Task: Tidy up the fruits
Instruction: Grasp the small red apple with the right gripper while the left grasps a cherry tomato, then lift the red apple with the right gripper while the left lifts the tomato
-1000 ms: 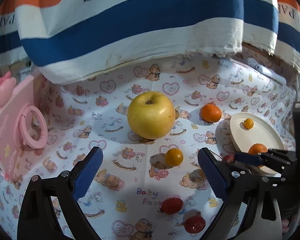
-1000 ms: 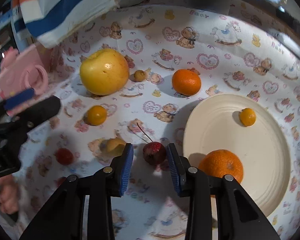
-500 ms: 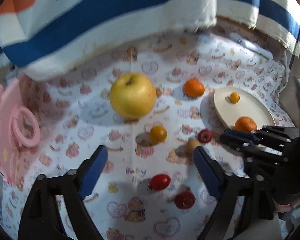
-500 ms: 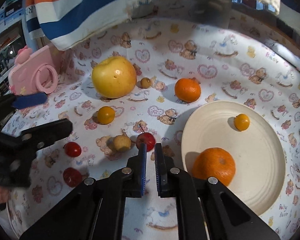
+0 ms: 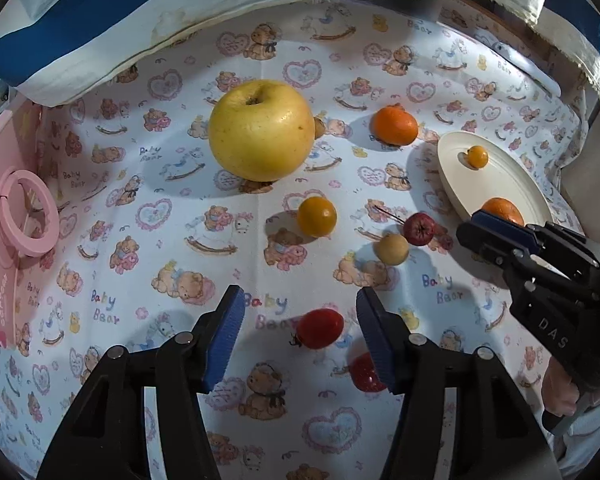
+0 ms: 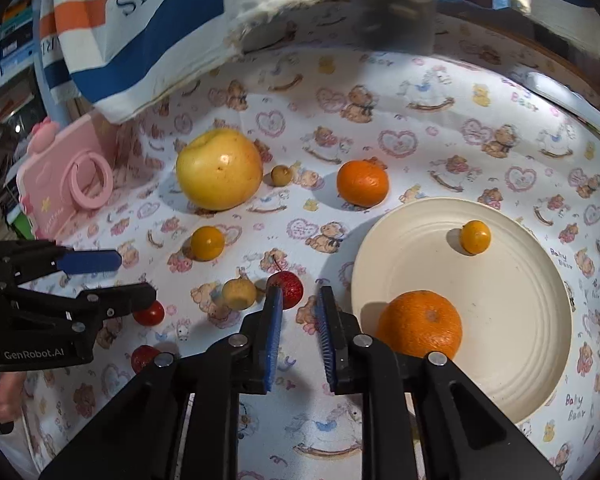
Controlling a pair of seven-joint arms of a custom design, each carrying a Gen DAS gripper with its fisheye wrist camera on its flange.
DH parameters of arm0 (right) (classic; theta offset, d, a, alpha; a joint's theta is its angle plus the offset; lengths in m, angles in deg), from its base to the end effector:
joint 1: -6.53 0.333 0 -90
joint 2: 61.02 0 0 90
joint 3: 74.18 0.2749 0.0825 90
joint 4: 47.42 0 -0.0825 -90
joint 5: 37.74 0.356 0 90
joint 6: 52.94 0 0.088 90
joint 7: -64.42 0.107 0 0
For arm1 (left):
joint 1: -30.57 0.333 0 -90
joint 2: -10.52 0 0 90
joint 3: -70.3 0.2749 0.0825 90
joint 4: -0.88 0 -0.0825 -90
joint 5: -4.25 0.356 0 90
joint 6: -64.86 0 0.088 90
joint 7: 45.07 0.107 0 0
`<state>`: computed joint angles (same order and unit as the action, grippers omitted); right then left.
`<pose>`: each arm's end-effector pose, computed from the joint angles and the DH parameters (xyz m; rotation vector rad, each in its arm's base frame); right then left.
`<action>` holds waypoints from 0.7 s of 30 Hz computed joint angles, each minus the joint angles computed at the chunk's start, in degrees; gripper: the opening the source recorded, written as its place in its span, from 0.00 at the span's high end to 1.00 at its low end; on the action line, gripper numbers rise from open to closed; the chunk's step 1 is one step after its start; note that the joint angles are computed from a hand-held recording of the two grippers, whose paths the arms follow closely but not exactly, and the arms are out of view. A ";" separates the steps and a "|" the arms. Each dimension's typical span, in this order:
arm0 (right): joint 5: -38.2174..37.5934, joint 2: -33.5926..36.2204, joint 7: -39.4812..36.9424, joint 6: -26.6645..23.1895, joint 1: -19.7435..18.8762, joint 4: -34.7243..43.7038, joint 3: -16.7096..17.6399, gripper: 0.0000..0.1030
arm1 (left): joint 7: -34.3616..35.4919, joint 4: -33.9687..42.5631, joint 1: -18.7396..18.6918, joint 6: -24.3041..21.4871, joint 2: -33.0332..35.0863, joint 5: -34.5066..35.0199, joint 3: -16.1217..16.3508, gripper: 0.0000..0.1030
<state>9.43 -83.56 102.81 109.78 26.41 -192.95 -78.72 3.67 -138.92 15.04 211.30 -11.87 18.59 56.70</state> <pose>0.4363 0.0790 0.4521 -1.9996 1.2504 -0.4034 0.3943 -0.2290 0.4713 -1.9550 1.8941 -0.5998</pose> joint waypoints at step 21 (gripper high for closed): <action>2.23 -1.64 -1.88 0.20 -0.08 -0.52 -1.08 0.81 | 5.14 1.52 -1.39 -1.18 3.70 -5.53 0.70 0.75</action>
